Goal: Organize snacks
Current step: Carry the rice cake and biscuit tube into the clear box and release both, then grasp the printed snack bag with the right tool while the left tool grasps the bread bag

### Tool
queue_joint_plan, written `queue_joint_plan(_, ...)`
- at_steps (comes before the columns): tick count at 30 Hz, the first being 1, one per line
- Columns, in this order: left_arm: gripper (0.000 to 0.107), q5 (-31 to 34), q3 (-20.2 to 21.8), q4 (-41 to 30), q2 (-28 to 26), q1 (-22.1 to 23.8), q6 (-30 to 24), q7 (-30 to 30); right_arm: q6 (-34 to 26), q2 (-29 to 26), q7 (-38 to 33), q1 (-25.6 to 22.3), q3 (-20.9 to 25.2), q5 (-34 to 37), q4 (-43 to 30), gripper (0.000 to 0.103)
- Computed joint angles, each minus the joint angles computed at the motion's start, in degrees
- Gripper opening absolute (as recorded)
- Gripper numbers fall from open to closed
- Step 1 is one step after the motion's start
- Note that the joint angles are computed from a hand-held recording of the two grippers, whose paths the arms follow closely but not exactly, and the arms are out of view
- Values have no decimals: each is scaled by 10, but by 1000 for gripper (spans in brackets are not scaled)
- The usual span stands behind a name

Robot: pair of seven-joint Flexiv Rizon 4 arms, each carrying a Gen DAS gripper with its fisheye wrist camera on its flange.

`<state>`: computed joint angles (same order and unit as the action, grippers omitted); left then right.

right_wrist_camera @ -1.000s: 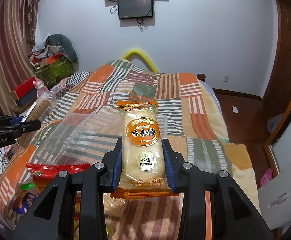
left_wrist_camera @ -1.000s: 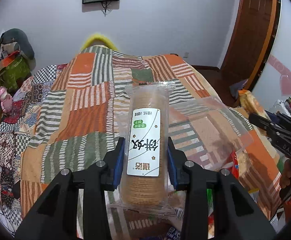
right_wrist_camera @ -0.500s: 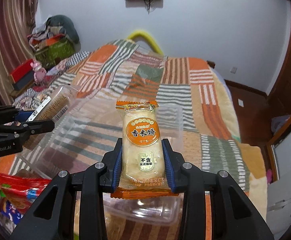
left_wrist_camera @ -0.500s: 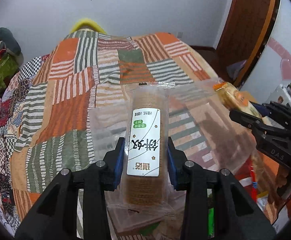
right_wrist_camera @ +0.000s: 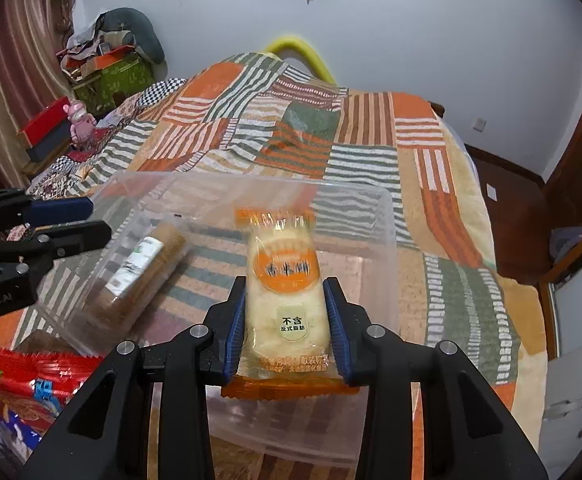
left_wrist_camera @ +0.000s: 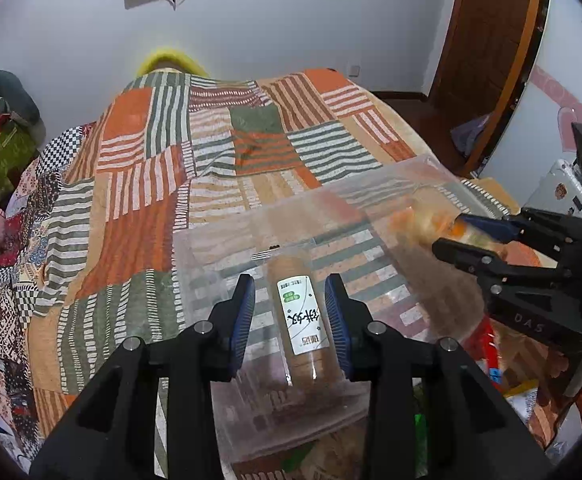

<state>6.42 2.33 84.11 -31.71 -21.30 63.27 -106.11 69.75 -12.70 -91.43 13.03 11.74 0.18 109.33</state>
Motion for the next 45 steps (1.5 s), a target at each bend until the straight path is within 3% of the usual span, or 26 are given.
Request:
queue_joint_plan(4, 36, -2, 0, 31, 25, 1, 21, -9, 10, 13, -1, -1, 1, 4, 11, 45)
queue_joint_plan(9, 38, 20, 13, 68, 62, -7, 29, -32, 36, 45, 10, 3, -4, -13, 42, 48)
queue_joint_plan(17, 60, 95, 26, 159, 151, -15, 32, -100, 58, 115, -9, 6, 2, 21, 93, 60)
queue_joint_plan(25, 65, 151, -2, 252, 227, 9, 22, -153, 85, 168, 36, 17, -3, -21, 166, 68)
queue_joint_plan(30, 66, 156, -19, 308, 257, 30, 18, -172, 73, 197, 45, 27, -6, -14, 202, 70)
queue_joint_plan(37, 66, 105, -35, 388, 277, 60, 44, -155, 40, 211, 68, 37, -8, 2, 232, 70)
queue_joint_plan(45, 76, 71, -47, 408, 257, 60, 76, -131, -11, 199, 58, 51, -14, 56, 224, 70)
